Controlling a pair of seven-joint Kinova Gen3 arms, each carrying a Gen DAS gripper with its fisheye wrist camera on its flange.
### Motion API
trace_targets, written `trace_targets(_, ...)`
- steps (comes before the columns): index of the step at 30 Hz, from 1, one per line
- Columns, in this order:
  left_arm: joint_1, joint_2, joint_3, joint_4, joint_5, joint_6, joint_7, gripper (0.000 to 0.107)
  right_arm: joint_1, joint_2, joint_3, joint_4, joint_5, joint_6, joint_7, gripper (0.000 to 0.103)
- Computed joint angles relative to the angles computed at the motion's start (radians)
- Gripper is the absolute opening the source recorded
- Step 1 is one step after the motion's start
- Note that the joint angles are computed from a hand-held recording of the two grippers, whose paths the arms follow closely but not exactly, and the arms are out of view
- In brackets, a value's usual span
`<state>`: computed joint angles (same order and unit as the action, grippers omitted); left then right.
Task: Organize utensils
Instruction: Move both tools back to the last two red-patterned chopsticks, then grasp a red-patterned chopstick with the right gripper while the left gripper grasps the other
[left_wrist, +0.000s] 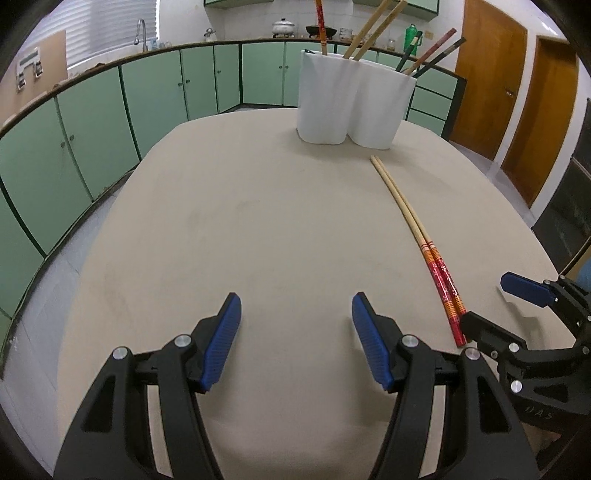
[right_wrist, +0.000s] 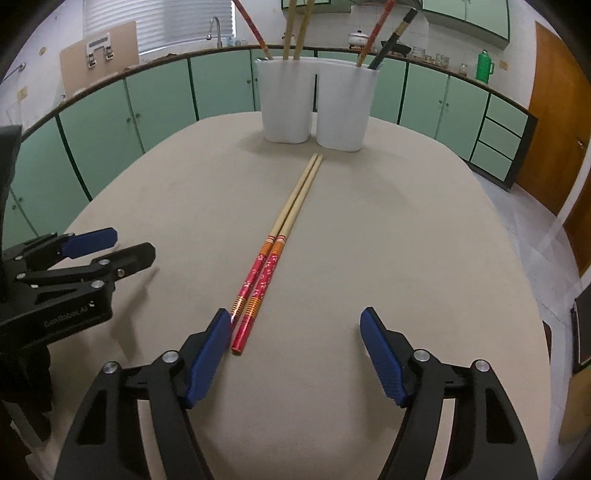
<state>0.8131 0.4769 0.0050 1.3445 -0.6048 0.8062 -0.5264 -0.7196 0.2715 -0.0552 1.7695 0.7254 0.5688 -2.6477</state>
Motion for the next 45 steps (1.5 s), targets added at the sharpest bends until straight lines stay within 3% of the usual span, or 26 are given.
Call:
trace_targets(2,-0.002,0.002,0.002,-0.003,0.004,0.002,-0.001,0.061,0.03,0.01,-0.023,-0.016,-0.032,0.015,0.03,0.062)
trace_targets(5,0.0,0.005,0.001,-0.007,0.002,0.001,-0.002,0.061,-0.001,0.002,0.014,-0.009,-0.008,0.038,-0.013,0.062)
trace_targets(10,0.008,0.008,-0.002,-0.012,-0.006,0.008,-0.005,0.061,0.046,-0.051,-0.008,0.066,-0.02,-0.062,-0.013,0.061)
trace_targets(14,0.023,0.014,-0.007,-0.019,-0.022,0.02,-0.001,0.061,0.038,-0.055,-0.022,0.077,-0.023,-0.069,0.012,0.042)
trace_targets(21,0.023,0.016,-0.001,-0.021,-0.021,0.019,0.001,0.061,0.02,-0.036,-0.024,0.05,-0.014,-0.046,0.02,0.024)
trace_targets(23,0.024,0.018,0.001,-0.025,-0.019,0.02,-0.003,0.061,0.026,-0.033,-0.027,0.047,-0.029,-0.053,0.042,0.008)
trace_targets(29,0.029,0.025,0.007,-0.037,-0.008,0.013,-0.017,0.061,0.038,-0.052,-0.001,0.076,-0.045,-0.092,0.016,0.006)
trace_targets(38,0.045,0.042,0.024,-0.066,0.044,-0.05,-0.054,0.061,0.079,-0.092,0.015,0.134,0.051,-0.078,-0.118,0.006)
trace_targets(45,0.063,0.087,0.026,-0.139,0.096,-0.004,-0.119,0.059,0.135,-0.098,-0.009,0.15,0.022,-0.118,-0.1,0.006)
